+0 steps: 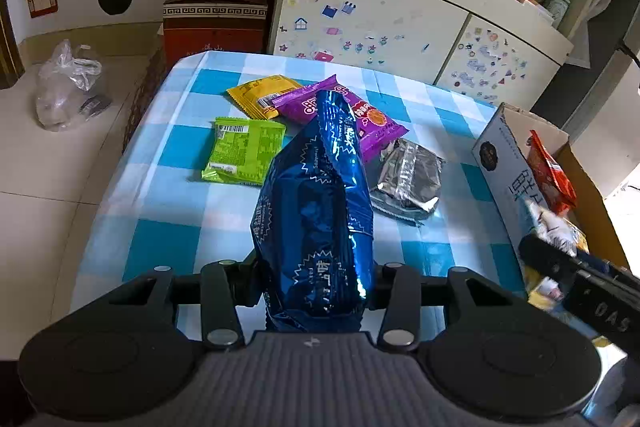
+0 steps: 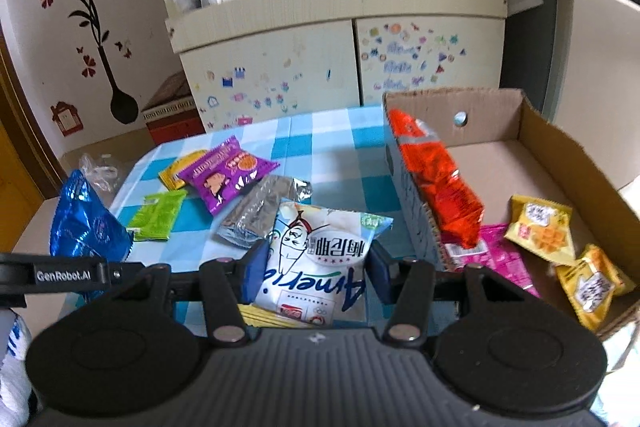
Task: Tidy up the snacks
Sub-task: 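Carry the blue packet with the left tool while the right tool carries the white packet toward the box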
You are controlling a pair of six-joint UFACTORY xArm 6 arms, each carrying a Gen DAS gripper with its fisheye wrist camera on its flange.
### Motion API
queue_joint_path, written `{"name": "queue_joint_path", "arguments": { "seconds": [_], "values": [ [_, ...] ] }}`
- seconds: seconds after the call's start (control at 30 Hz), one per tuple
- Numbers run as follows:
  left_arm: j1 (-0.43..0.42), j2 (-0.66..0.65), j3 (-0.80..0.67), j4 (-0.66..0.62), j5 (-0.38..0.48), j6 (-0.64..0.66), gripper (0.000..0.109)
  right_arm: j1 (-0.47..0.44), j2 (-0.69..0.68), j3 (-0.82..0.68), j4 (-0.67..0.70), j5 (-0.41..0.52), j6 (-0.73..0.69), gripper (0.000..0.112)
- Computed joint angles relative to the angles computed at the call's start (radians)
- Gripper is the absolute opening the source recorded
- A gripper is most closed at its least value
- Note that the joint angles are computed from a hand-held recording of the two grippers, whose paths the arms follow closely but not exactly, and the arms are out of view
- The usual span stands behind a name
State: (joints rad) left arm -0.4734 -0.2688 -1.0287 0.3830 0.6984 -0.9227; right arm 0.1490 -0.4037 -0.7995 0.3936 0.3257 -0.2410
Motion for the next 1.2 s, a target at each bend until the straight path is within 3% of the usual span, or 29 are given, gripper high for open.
{"name": "queue_joint_path", "arguments": {
  "seconds": [0.57, 1.2],
  "values": [
    [-0.096, -0.096, 0.043, 0.081, 0.034, -0.122, 0.049, -0.095, -0.141, 0.024, 0.209, -0.018, -0.194, 0.053],
    [-0.210, 0.160, -0.269, 0.036, -0.031, -0.037, 0.049, -0.302, -0.128, -0.051, 0.447, 0.058, -0.255, 0.053]
  ]
}}
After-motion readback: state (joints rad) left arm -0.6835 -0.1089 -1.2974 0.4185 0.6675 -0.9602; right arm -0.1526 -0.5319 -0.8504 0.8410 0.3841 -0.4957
